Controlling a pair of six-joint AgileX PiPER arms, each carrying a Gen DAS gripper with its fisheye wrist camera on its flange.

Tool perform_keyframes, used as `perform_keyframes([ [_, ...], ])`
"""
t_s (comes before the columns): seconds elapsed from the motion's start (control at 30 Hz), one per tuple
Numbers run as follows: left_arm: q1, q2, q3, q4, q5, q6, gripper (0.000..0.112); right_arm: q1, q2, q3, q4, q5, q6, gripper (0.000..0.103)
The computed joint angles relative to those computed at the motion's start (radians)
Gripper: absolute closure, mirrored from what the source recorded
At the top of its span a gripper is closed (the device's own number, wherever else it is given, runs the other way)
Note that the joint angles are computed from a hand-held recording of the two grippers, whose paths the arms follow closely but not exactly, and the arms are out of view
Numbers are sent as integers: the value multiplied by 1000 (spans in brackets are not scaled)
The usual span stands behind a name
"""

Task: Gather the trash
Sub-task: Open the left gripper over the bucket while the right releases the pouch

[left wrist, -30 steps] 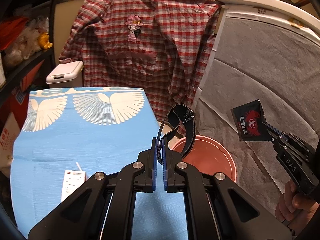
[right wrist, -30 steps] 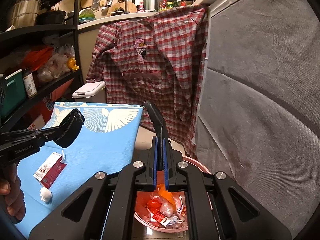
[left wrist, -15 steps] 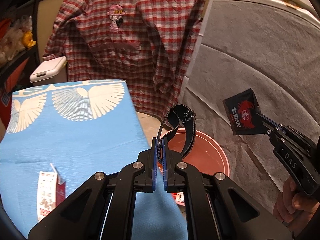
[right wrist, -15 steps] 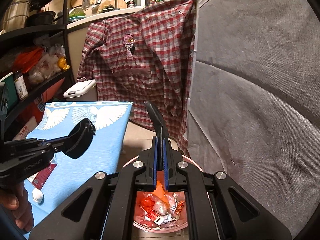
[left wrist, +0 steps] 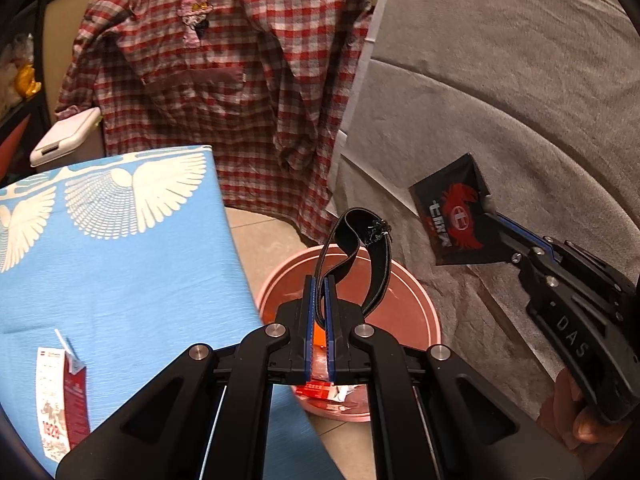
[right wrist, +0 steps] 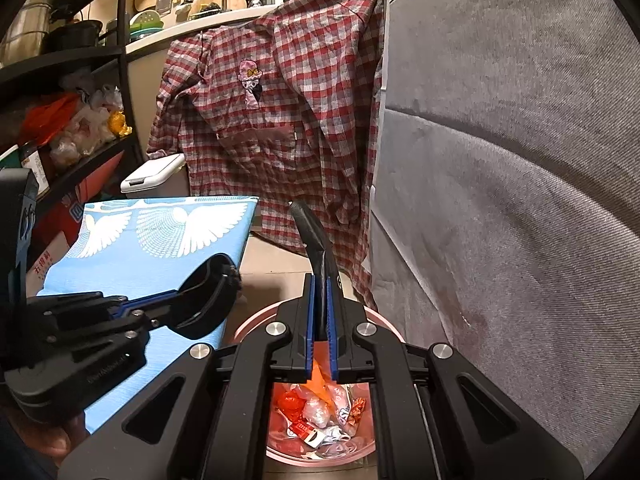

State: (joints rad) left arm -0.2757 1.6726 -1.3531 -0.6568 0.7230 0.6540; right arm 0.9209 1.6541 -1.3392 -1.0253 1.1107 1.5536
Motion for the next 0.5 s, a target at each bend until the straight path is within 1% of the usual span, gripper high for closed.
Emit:
perform_keyframes([
  [0.03, -5, 9, -9, 0, 13, -1, 107, -5, 0, 0, 9, -4, -1, 92],
  [0.07, -12, 11, -12, 7, 13, -7, 103, -10, -1, 1, 18, -7, 0, 92],
  [0.1, -18, 13, -13, 18, 9, -16, 98, -15, 0, 0, 23, -9, 0, 82],
  [0.13, -22, 13, -11, 19, 5, -16, 85, -18, 0, -1, 27, -3, 3, 74],
  [0.17, -23, 13, -9, 13, 3, -11, 79, -17, 0, -3, 23, 10, 11, 58],
  [0.2, -24, 12, -8, 11, 3, -8, 79, -16, -2, -1, 19, 15, 20, 55],
  [0.37, -4, -1, -6, -12, 14, 10, 79, -7, -6, 3, 11, 14, 35, 55],
  [0.5, 35, -32, -1, -37, 28, 43, 79, 21, -4, -10, -9, 26, 44, 55],
])
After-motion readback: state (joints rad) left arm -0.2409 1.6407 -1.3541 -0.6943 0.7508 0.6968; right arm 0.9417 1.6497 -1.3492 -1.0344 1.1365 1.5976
